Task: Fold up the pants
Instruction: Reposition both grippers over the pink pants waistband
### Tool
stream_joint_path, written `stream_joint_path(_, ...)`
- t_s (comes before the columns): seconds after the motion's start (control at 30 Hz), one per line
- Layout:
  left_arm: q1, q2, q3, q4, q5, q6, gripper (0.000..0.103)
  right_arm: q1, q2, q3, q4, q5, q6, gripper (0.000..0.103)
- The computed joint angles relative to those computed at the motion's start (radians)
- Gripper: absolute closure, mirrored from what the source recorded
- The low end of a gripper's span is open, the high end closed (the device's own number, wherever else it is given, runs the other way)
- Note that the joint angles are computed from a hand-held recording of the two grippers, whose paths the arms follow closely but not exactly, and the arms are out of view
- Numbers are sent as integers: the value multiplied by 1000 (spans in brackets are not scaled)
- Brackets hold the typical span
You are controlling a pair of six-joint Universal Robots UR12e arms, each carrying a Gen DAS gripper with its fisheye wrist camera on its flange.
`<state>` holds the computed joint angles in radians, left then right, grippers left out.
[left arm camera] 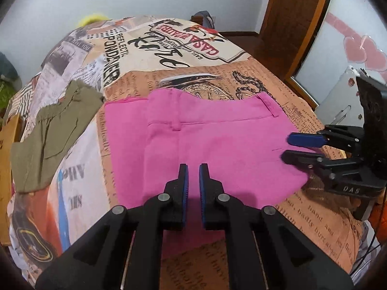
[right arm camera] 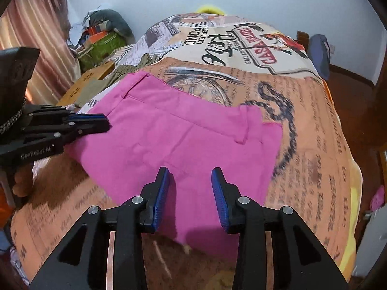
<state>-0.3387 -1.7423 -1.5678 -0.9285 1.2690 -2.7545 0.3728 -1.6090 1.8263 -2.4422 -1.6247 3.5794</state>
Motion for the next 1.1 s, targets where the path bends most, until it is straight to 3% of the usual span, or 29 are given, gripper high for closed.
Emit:
stream_joint_path(0.07,4,9,-8,3,7,4,95,-2,-16,12,15,-11,9,70)
stream_joint_path(0.13,-2,17,-24,33,70,11,93,-4,-31,25,29,-14,22,70)
stream_joint_path(0.17,0,20,-31,39,79,14,87,-2,-38,31,37,-25,27,70)
stream_joint_path(0.37,28,35,-47,28,76,-28,80,-3,-63,48,59,-46,75,63)
stream_joint_path(0.57,46,39,-32,19,75,-45,78,4,-71,33,78,-105,83,62)
stream_joint_path(0.63,51,34,-20,21,61,-58,71,-3,-72,31,68,-110,96,61)
stream_joint_path(0.8,51,13,9,33,24,-81,40,-16,-56,26,46,-125,122,52)
stream_joint_path(0.87,47,-1,24,30,17,-84,36,-23,-48,22,51,-116,135,49)
stream_joint_path(1.1,30,-56,68,-9,38,-86,35,-56,-24,31,43,-26,152,48)
